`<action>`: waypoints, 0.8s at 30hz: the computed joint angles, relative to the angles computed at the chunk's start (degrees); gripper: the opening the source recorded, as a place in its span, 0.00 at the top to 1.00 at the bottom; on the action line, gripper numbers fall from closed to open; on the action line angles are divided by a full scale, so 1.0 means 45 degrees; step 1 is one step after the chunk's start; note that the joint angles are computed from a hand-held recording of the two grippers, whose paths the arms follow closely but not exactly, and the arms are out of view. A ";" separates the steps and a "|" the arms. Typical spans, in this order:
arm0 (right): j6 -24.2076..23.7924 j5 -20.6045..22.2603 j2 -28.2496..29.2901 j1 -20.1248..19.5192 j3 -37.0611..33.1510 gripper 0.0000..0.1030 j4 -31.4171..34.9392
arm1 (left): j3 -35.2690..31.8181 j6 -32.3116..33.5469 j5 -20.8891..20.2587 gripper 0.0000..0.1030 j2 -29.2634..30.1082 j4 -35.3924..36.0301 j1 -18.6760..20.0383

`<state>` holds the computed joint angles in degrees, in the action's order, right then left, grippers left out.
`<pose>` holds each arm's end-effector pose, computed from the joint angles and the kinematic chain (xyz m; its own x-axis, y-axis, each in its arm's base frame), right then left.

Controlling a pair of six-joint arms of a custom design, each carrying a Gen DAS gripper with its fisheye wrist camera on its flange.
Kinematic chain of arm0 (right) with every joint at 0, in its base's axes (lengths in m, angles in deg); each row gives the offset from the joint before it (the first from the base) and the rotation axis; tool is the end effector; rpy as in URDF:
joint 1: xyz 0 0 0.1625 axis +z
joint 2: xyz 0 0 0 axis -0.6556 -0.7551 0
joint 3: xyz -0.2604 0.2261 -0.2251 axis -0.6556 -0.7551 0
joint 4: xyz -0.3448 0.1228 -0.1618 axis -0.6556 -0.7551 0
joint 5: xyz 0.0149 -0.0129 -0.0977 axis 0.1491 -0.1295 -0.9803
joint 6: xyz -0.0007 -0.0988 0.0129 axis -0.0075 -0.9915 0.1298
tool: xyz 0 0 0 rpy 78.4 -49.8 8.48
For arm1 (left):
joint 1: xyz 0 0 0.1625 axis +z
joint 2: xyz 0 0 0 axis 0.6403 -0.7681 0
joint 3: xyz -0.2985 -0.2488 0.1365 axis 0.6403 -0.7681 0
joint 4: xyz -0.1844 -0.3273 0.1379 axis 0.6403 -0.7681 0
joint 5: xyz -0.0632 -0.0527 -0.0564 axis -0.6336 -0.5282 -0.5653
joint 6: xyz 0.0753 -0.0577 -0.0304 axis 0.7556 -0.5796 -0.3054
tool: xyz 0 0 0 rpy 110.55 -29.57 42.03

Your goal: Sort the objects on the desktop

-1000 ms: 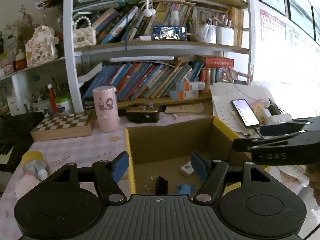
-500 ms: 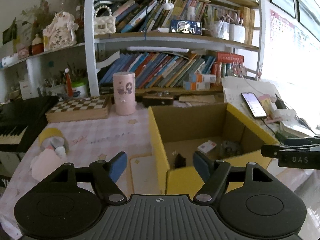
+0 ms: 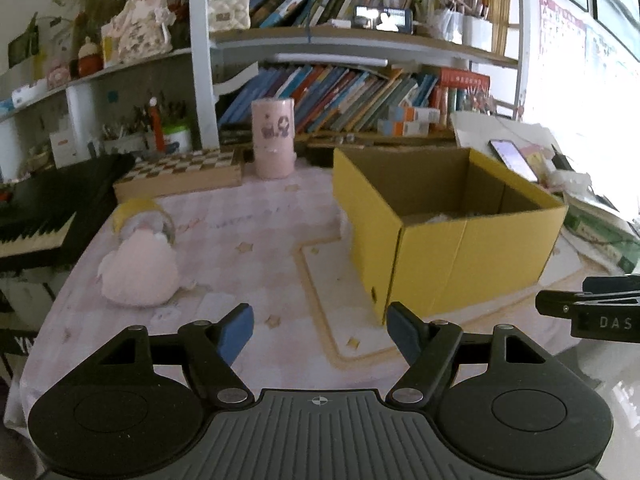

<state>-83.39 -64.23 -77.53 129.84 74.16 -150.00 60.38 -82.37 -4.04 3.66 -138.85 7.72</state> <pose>0.0915 -0.7831 0.3285 -0.7256 -0.2394 0.6452 -0.6290 0.6111 -0.4806 -0.3609 -0.7247 0.0501 -0.6923 -0.1130 -0.7127 0.5440 0.5672 -0.6183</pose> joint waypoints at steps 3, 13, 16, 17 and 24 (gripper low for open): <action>0.0140 -0.0139 -0.0267 0.0112 0.0808 0.37 -0.0345 | 0.0998 -0.0287 -0.0015 0.27 -0.0536 -0.0071 -0.0030; 0.0280 -0.0630 -0.0599 0.0597 0.2681 0.34 -0.1386 | 0.3338 -0.1199 0.0023 0.27 -0.1892 -0.0128 -0.0072; 0.0235 -0.0891 -0.0623 0.0762 0.3217 0.31 -0.1786 | 0.3890 -0.1327 0.0002 0.27 -0.2204 -0.0161 -0.0092; 0.0254 -0.0916 -0.0649 0.0797 0.3370 0.30 -0.1864 | 0.4075 -0.1381 0.0002 0.26 -0.2306 -0.0171 -0.0102; 0.0123 -0.1046 -0.0632 0.1058 0.4010 0.24 -0.2276 | 0.5063 -0.1727 0.0090 0.20 -0.2882 -0.0500 -0.0124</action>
